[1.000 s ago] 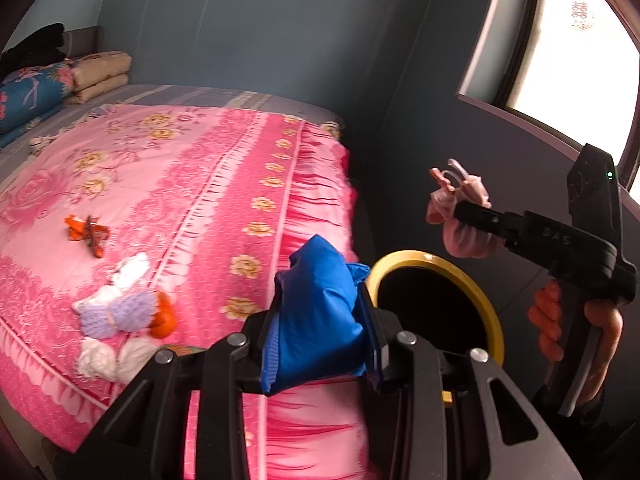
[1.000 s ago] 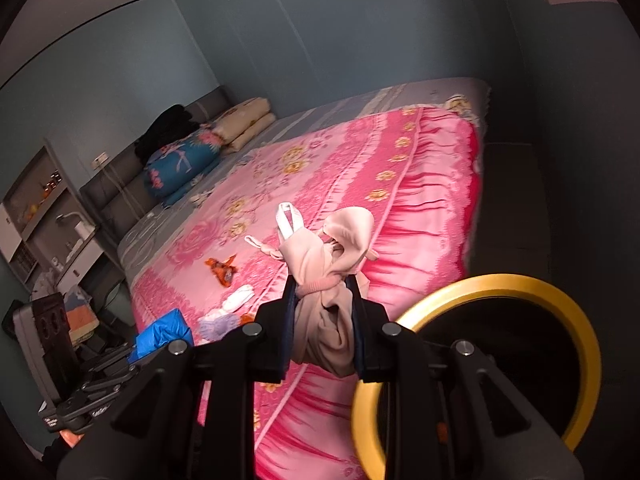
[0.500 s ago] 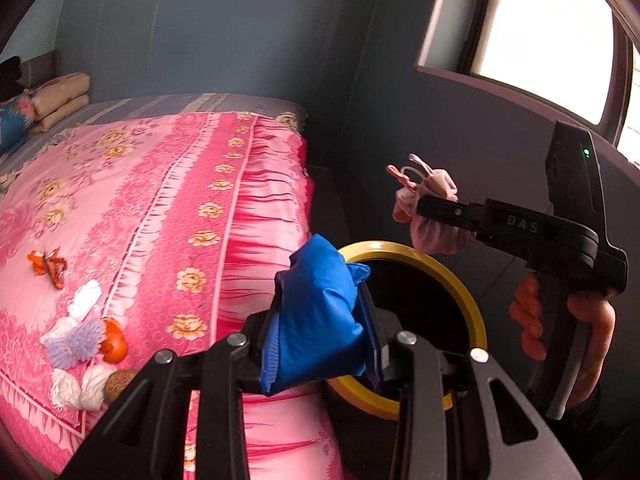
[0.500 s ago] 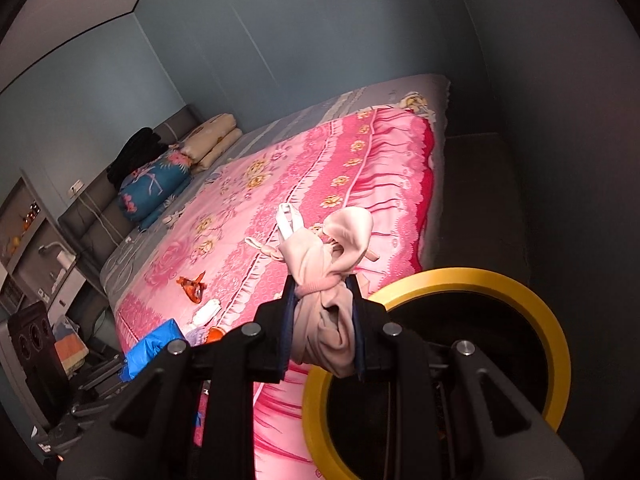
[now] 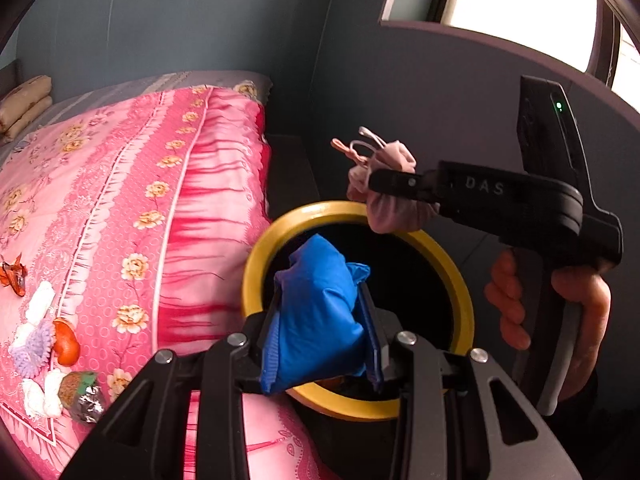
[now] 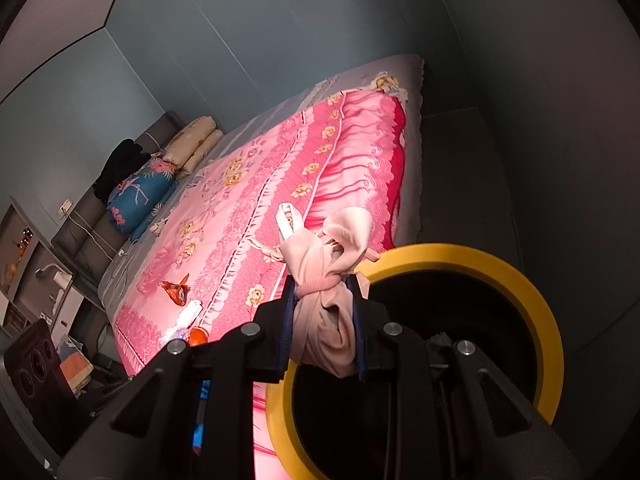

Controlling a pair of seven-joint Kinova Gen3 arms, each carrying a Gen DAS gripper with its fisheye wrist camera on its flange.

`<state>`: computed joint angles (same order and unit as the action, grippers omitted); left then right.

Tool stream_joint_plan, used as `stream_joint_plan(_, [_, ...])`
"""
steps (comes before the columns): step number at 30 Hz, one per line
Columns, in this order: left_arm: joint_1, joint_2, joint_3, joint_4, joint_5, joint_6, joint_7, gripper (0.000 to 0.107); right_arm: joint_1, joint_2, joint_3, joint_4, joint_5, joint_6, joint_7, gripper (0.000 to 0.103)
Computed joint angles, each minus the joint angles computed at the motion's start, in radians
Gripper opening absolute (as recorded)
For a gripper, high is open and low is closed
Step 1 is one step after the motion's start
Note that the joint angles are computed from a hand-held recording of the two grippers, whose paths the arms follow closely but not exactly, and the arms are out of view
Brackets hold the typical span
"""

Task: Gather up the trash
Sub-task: 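Open the left tool and right tool to drop both cloths into the bin, then move both open tools back over the remaining trash on the bed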

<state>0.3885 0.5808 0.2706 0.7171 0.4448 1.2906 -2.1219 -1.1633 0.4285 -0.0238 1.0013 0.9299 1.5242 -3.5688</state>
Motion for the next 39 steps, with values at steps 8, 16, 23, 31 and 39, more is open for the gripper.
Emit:
stream_joint_plan(8, [0.033,0.002,0.004,0.022,-0.016,0.006,-0.013,0.032,0.003,-0.027,-0.019,0.077,0.023,-0.027,-0.085,0.026])
stream_joint_plan(16, [0.019,-0.012,0.011,0.059,0.012,-0.006,-0.032,0.038,-0.015,-0.031,-0.03,0.091,0.055,0.023,-0.14,0.03])
stream_joint_plan(23, [-0.005,-0.04,0.012,0.104,0.037,-0.043,-0.024,0.07,-0.024,-0.037,-0.035,0.1,0.081,0.051,-0.172,0.046])
stream_joint_plan(31, [-0.045,-0.069,-0.003,0.137,0.036,-0.097,-0.016,0.086,-0.039,-0.035,-0.041,0.091,0.127,0.083,-0.173,0.053])
stream_joint_plan(39, [-0.111,-0.077,-0.019,0.136,0.035,-0.138,0.013,0.088,-0.019,0.002,-0.029,0.001,0.13,0.011,-0.039,0.06])
